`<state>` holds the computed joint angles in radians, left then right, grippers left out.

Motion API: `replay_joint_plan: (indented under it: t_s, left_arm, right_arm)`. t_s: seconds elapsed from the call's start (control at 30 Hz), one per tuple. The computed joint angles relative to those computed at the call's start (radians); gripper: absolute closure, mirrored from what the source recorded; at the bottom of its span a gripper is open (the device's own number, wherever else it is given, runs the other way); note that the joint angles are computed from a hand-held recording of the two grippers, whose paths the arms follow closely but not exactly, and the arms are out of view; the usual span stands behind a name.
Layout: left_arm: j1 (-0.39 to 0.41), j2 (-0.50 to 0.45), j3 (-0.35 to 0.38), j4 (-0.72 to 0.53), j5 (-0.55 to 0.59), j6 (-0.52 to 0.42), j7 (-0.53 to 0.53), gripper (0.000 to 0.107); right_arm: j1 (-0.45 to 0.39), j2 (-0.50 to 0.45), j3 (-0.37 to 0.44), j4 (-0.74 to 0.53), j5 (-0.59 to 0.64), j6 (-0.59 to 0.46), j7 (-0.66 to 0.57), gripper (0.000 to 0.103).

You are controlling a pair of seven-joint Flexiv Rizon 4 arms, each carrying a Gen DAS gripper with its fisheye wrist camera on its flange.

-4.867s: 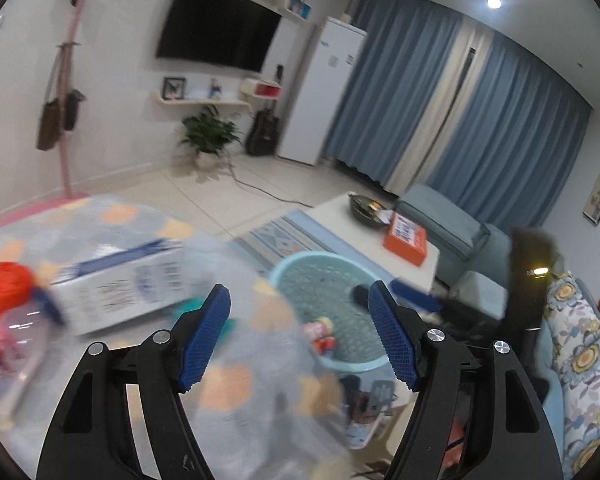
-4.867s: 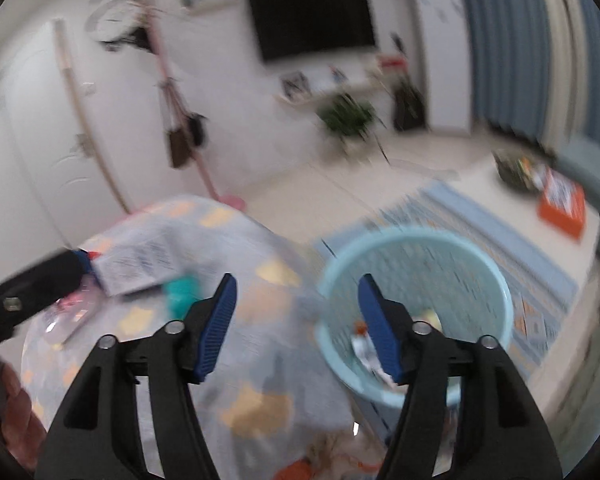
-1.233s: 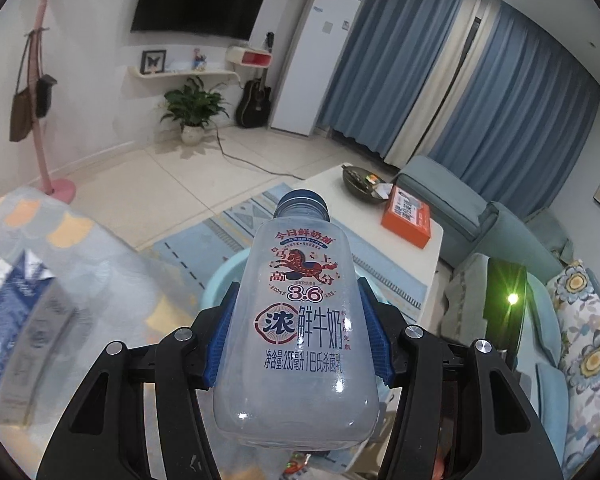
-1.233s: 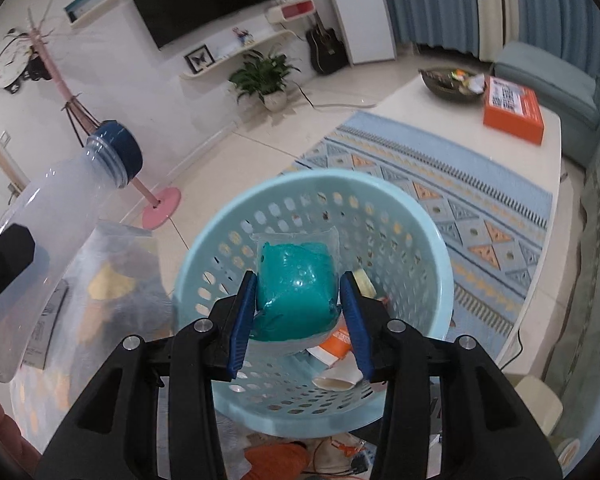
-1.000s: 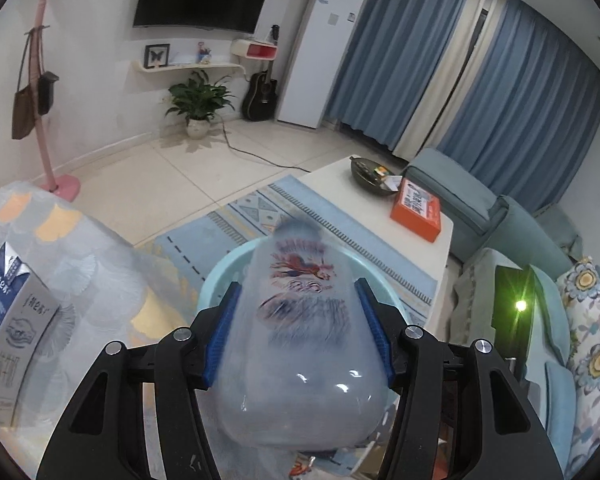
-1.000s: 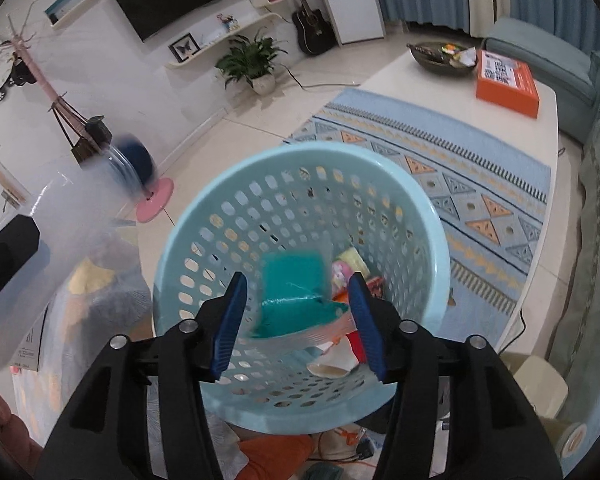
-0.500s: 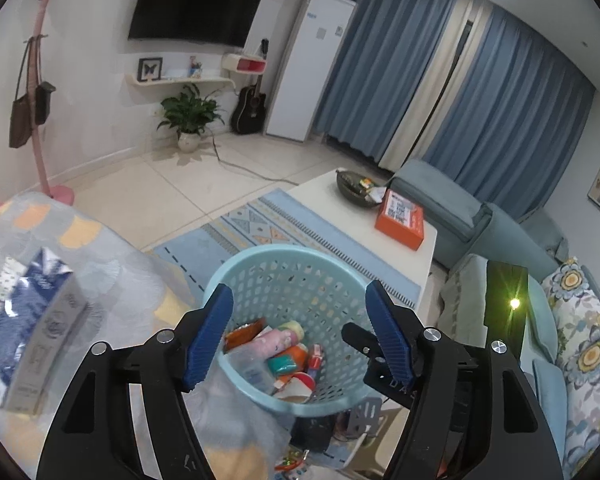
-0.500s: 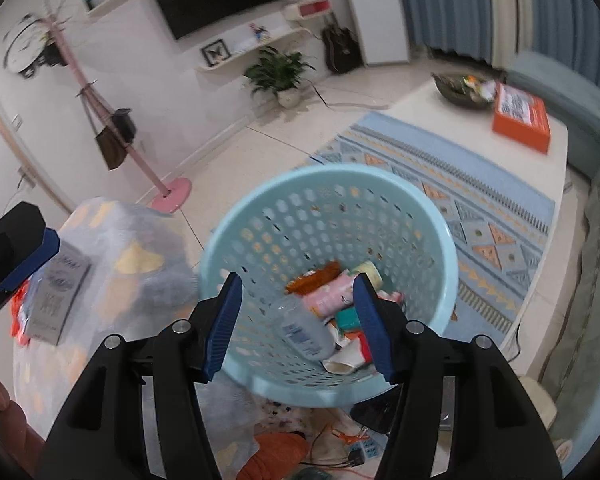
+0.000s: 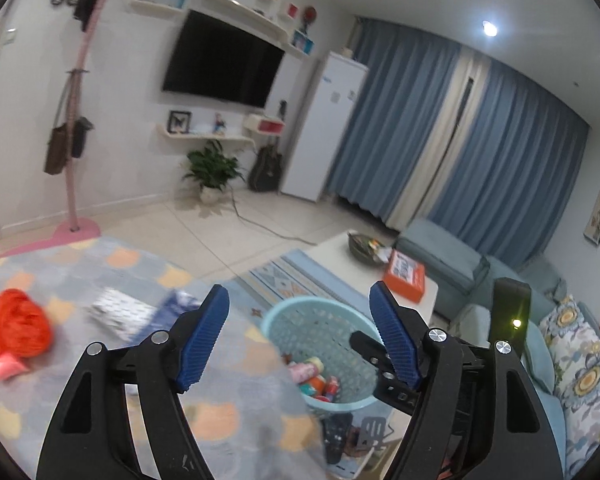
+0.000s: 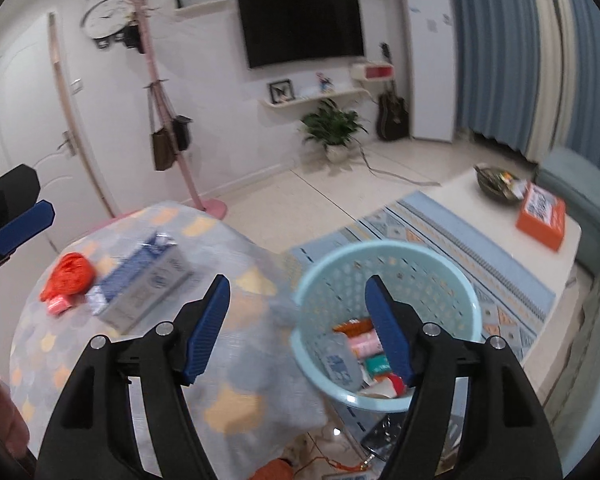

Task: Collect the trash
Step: 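Move both tools back over the table toward the remaining trash, then grasp the orange plastic bag with left tool while right tool grasps navy milk carton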

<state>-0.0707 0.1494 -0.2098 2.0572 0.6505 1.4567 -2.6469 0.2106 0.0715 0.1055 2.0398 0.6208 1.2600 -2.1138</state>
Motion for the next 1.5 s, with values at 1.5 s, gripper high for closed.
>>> replay_joint_plan:
  t_s: [1.5]
  left_arm:
    - [0.361, 0.099, 0.114, 0.391, -0.264, -0.006, 0.341, 0.037]
  right_arm:
    - [0.163, -0.251, 0.171, -0.106, -0.451, -0.118, 0.759, 0.032]
